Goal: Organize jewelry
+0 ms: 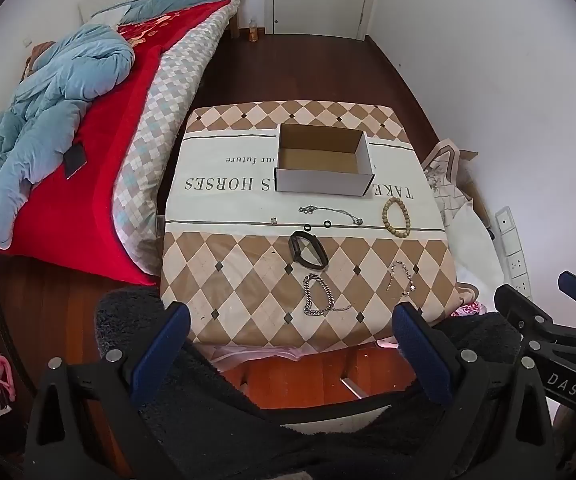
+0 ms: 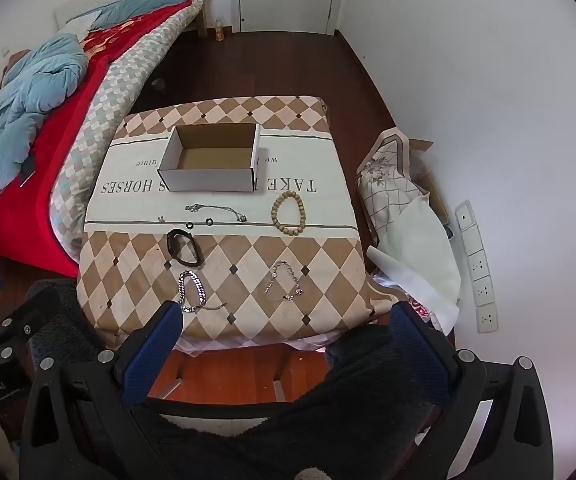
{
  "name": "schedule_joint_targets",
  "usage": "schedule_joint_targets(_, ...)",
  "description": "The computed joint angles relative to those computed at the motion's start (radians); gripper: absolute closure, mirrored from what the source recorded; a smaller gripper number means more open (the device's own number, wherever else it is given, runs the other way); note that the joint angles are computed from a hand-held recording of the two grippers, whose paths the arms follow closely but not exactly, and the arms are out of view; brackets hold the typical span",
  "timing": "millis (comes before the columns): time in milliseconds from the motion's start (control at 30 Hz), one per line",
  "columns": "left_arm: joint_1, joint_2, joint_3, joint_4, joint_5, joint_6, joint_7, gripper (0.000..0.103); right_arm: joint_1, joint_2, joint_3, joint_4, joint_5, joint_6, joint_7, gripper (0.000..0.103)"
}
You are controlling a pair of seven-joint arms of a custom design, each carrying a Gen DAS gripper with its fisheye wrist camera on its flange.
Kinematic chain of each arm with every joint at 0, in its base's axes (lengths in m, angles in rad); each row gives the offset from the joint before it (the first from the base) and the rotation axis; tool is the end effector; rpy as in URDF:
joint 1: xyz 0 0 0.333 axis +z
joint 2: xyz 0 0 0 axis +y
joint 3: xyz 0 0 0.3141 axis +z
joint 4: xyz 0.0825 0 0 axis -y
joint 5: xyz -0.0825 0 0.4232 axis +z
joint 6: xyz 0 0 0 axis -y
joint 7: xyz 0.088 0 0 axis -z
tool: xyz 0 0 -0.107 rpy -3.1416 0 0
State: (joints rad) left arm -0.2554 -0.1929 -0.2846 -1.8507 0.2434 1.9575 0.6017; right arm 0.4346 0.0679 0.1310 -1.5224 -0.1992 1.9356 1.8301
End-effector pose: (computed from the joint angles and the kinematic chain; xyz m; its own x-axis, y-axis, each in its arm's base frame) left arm 0.4884 -0.2892 0.6243 0.3470 -0.9360 0.0587 -0.8534 -0.3410 -0.3943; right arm 0.5553 0.3329 0.6457 0.3171 -0.9434 0.0976 -0.8684 -0.3302 -0.3700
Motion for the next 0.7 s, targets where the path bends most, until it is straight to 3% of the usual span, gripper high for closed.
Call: schedule_joint_targets(700,-0.006,0.017,-0.001,0.028,0.031,-0.019,-0.018,0.0,-0.009,-0.023,-0.002,-0.024,0.005,0.015,-0.009,0.0)
